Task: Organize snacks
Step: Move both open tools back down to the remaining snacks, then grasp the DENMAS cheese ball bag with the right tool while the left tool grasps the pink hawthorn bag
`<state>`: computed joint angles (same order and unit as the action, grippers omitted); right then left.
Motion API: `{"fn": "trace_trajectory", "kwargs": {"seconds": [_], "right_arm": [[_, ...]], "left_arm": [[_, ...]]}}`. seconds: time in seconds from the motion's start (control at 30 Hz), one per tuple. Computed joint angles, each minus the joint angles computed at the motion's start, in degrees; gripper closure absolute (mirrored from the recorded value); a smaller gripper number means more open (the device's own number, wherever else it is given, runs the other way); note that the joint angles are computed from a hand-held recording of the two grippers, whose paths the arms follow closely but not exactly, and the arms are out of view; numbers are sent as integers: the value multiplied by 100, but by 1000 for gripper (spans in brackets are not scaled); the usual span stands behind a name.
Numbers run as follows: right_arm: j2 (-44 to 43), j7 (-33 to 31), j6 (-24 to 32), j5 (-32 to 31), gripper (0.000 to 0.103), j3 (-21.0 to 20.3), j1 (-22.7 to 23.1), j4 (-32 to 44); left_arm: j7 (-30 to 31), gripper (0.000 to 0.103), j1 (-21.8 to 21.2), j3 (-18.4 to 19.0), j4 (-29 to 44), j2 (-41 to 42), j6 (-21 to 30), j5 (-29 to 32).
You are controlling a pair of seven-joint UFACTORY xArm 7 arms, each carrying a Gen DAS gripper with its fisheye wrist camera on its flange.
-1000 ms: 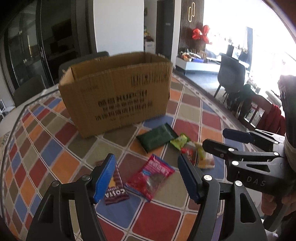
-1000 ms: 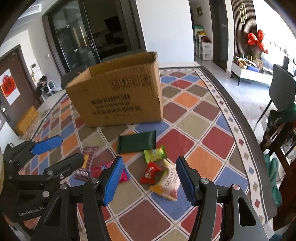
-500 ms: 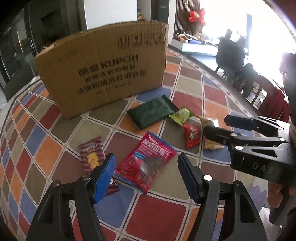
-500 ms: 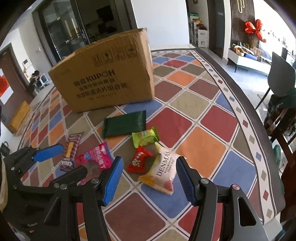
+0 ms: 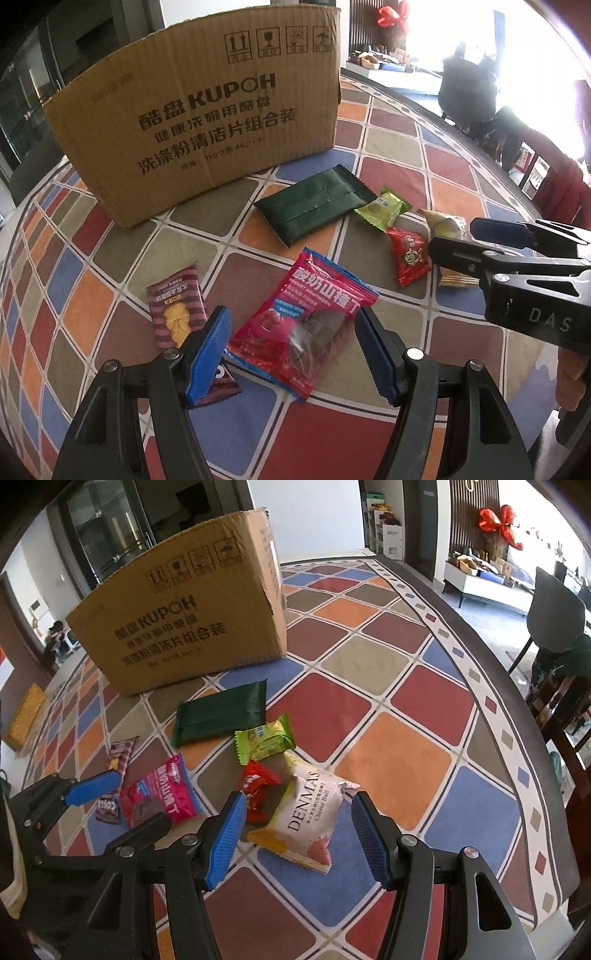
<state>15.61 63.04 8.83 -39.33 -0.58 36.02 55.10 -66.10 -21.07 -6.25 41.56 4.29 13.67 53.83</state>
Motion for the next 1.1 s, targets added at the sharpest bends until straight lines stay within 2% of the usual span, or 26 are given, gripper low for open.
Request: {"fn": "trace_trajectory", "kwargs": {"seconds": [0.37, 0.43, 0.57, 0.63, 0.73, 0.9, 0.97, 1.1], "right_arm": [[135, -279, -119, 464, 44, 20, -89, -10], [154, -329, -135, 555, 48, -5, -72, -18], [161, -276, -172, 470, 56, -172, 69, -22], [159, -291, -195, 472, 69, -198, 84, -30], [166, -262, -222, 398, 69, -283, 167, -33], [106, -162, -204, 247, 69, -354, 275, -61], [51, 49, -167, -17, 69, -469, 403, -64], [-44, 268, -153, -307, 69, -386, 332, -78]], "left_arm": [[212, 35, -128, 145, 246, 377, -118, -180], [235, 38, -154, 203, 237, 411, -247, -275], [36, 49, -289, 356, 247, 429, -339, -183], [14, 54, -299, 373, 234, 419, -376, -183], [21, 59, -283, 379, 205, 400, -469, -264], [115, 60, -246, 375, 69, 290, -647, -559], [8, 61, -269, 402, 23, 220, -661, -490], [-220, 61, -214, 354, -71, 20, -691, -326]]}}
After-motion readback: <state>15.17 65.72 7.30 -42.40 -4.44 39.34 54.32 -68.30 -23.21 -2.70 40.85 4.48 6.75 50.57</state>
